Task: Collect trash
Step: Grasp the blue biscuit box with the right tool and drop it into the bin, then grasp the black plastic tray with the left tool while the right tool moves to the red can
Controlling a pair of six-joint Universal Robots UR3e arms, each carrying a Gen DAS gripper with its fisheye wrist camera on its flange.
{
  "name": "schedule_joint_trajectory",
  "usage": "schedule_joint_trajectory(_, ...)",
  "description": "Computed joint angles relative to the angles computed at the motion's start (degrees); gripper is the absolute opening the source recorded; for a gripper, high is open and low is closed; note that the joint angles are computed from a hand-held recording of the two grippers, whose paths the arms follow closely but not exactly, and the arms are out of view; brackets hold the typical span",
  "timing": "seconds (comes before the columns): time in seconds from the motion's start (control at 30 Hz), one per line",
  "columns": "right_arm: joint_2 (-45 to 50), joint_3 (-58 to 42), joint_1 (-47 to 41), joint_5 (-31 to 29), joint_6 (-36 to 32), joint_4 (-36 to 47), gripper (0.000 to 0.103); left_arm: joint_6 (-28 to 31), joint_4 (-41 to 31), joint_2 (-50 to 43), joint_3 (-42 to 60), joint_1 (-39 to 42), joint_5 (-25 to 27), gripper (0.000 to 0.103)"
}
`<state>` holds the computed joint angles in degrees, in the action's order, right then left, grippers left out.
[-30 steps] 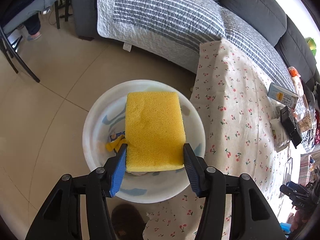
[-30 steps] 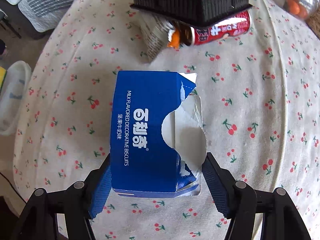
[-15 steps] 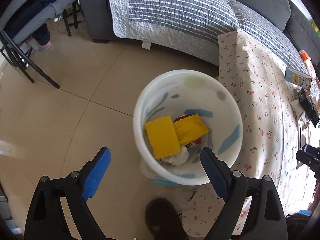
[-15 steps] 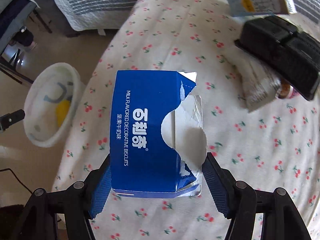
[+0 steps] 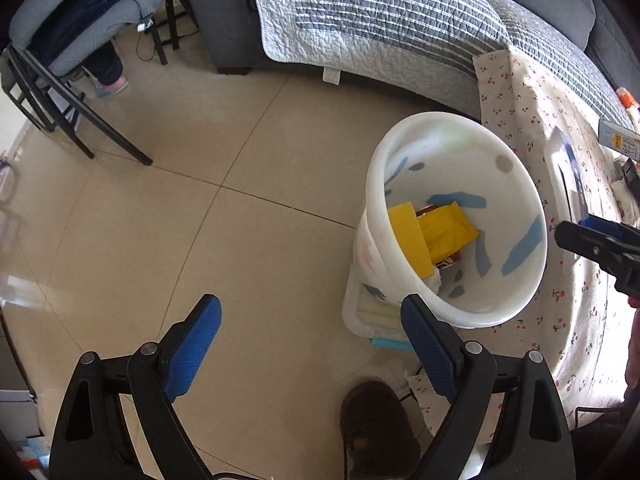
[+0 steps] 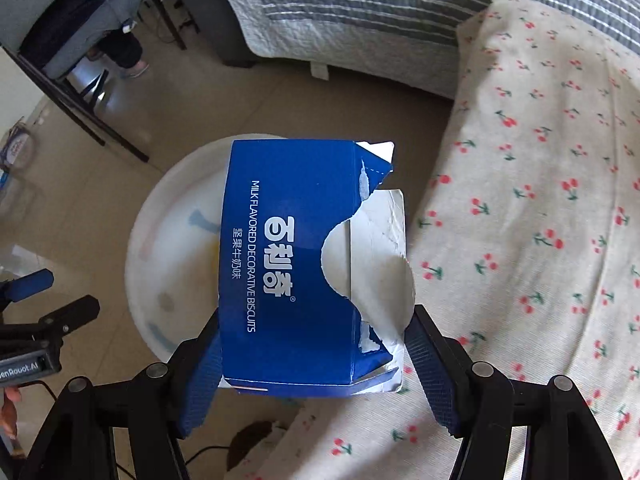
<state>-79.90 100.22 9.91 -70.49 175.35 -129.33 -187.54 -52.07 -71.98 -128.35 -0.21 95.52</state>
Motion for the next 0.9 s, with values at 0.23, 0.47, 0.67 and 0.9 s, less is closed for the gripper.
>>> schedule_joint_trajectory(0.23,5.3,-2.6,1.7,2.9,4.6,-2.7,0.085,0.8,0.0,-0.2,-0.6,0.1,0.5,0.093)
schedule_joint_trajectory(0.47,2.0,-0.3,-0.1,3.4,4.8,-2.8,0.090,-0.4,-0.3,-1.7,1.3,-1.9,1.1,0.093)
schedule_joint_trajectory(0.67,-5.5,3.3,-3.3,-1.9,0.9,1.7,0.090,-3.9,-1.3,-5.6,6.0,-6.6,1.7,0.093)
schedule_joint_trajectory(0.9,-18.7,10.6,-14.9,-3.9,-6.0,9.3,0.090,-10.1,-3.2,-15.0,17.5,-16.3,3.6,0.093)
